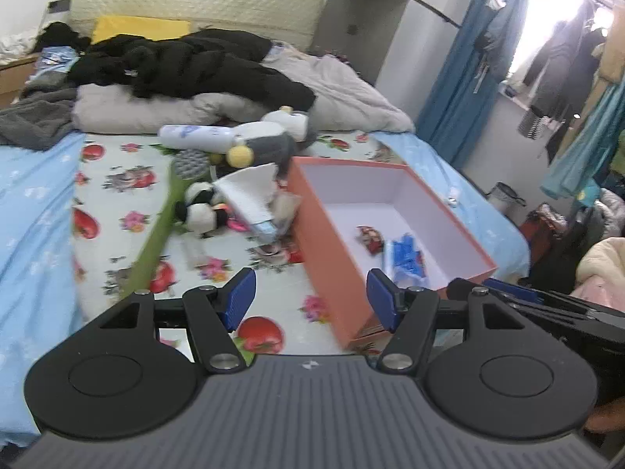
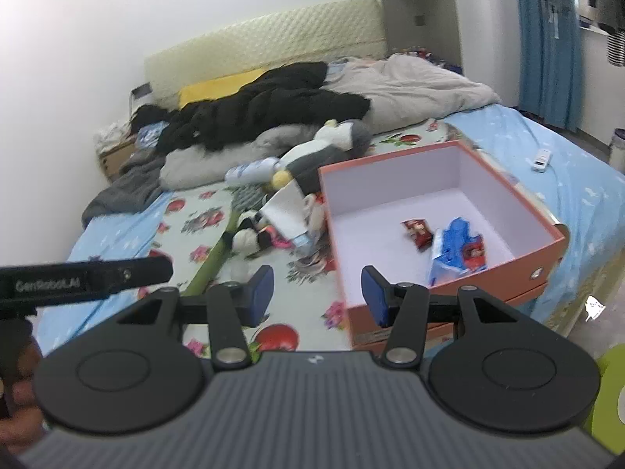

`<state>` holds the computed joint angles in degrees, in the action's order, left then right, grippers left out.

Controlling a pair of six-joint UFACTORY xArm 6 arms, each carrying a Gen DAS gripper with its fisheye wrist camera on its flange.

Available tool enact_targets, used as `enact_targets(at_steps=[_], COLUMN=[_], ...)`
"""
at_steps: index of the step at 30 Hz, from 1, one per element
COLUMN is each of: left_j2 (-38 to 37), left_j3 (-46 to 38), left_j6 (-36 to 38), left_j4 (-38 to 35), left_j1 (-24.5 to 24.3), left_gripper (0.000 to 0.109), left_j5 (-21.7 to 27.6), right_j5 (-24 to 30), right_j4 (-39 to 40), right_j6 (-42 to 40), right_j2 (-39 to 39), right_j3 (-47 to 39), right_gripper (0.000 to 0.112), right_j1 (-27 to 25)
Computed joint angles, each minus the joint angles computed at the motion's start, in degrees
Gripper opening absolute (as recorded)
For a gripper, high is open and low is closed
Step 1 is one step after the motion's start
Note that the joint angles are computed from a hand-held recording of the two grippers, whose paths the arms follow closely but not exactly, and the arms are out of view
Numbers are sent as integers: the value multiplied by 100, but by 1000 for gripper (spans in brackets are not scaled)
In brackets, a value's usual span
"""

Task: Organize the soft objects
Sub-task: 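Lift both open grippers away from the box, then lower the right gripper onto the light-blue face mask and close it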

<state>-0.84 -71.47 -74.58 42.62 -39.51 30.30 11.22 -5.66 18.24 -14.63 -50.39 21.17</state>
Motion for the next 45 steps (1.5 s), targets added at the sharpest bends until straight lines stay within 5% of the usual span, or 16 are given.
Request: enact_targets(at_steps=[12, 19, 30, 45], left_j2=[-1467, -1450, 318, 2944], left_j3=[1601, 1808, 681, -1349], left_j6=[-1091, -1213, -128, 1989], left_j4=[726, 632, -325, -2637], left_j1=[-1, 167, 1077, 1902], left_gripper=[68, 68, 68, 67], left_j5=[339, 359, -405, -1345], right_j5=[440, 313, 392, 1634], right_j4=[-717, -580, 734, 963], right_j6=[597, 445, -872, -1635], right_j2=[-125, 124, 1925, 5575], right_j3=[41, -157, -1633, -6084], right_gripper=[53, 53, 52, 48], right_j1=[743, 805, 631, 360])
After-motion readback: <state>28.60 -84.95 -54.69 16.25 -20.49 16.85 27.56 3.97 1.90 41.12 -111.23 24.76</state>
